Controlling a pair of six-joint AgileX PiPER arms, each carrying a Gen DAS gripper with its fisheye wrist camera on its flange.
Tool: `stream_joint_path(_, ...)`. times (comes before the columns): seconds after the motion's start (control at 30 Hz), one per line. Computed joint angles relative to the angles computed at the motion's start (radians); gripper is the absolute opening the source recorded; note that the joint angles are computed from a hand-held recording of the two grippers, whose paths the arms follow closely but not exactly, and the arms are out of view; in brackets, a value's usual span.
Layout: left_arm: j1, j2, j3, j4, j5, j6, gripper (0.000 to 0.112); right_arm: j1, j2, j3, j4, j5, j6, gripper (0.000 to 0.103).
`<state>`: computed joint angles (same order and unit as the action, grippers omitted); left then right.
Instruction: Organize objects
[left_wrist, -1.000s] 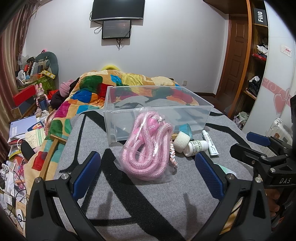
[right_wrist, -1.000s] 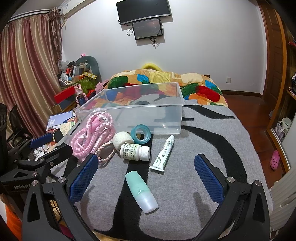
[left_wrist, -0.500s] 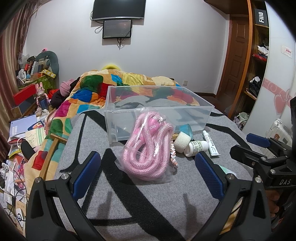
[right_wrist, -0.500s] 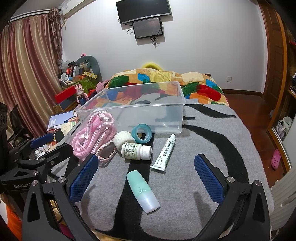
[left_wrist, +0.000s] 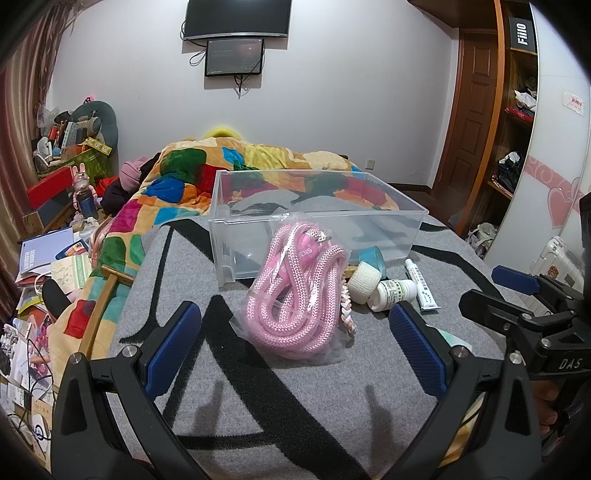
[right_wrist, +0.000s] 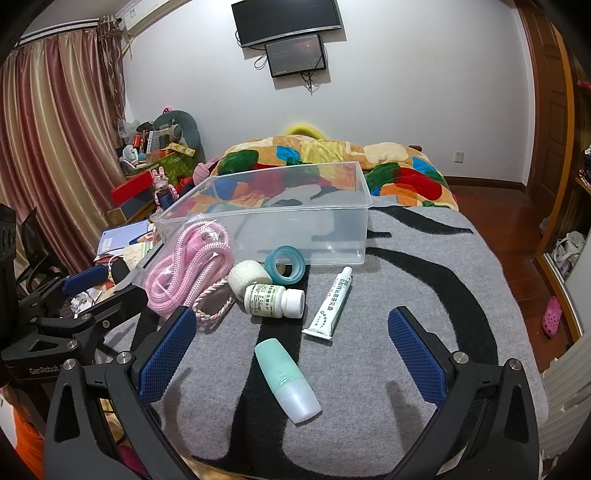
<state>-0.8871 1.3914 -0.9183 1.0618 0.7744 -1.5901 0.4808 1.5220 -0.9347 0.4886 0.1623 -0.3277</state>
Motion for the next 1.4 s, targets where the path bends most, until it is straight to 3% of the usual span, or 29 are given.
stream_joint_path(0.93, 0.013, 0.008, -0.006, -0.025, -0.008, 0.026, 0.103, 0.008, -0.005, 0.005, -0.034, 0.003, 0.046, 0.103)
stream_joint_path(1.17, 0.130, 0.046, -0.073, -0.171, -0.076, 0.246, 0.103, -0.032, 0.050, -0.058, -0.070, 0.048, 0.069, 0.103)
stream_joint_path(1.27, 0.187, 0.087, -0.115, -0.248, -0.102, 0.363, 0.103, -0.075, 0.096, -0.104, 0.036, 0.098, -0.035, 0.103)
stream_joint_path(1.4, 0.233, 0.165, -0.179, -0.336, -0.110, 0.498, 0.103, -0.125, 0.166, -0.172, 0.128, 0.158, -0.115, 0.090)
